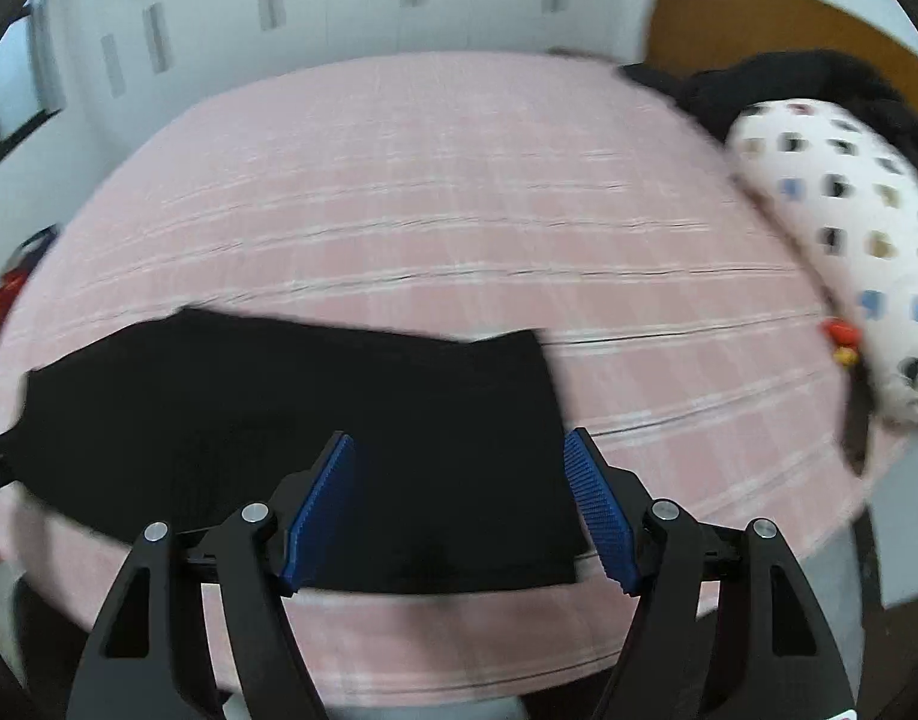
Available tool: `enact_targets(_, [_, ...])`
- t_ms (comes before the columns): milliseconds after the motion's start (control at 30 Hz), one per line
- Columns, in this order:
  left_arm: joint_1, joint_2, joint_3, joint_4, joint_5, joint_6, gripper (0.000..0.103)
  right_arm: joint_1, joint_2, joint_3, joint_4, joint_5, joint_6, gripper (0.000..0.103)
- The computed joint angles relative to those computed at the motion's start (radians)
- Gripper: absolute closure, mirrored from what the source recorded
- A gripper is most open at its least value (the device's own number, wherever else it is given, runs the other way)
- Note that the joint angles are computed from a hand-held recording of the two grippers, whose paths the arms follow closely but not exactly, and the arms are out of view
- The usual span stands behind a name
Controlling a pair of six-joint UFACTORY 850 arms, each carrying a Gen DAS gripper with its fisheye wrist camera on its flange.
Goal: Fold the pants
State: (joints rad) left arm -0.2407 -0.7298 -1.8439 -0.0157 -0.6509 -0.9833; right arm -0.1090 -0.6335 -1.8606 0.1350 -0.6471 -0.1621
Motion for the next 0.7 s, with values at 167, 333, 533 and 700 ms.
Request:
enact_targets(167, [-0.005, -0.011, -0.014, 0.021, -0.003, -0.028, 0.084, 0.092, -0.184, -0.211, 0.121, -0.219, -0.124, 0.037])
enact_targets(333, [-0.004, -0.005, -0.007, 0.009, -0.005, -0.001, 0.084, 0.12, -0.34, -0.382, 0.088, -0.35, -0.015, 0.09])
enact_targets(533, [0.001, -0.014, -0.003, -0.016, 0.015, 0.011, 0.082, 0.082, -0.337, -0.445, 0.389, -0.427, -0.117, 0.098])
enact_targets(700, [0.004, -0.011, 0.007, -0.035, 0.021, 0.005, 0.08, 0.128, -0.358, -0.429, 0.193, -0.436, -0.075, 0.08])
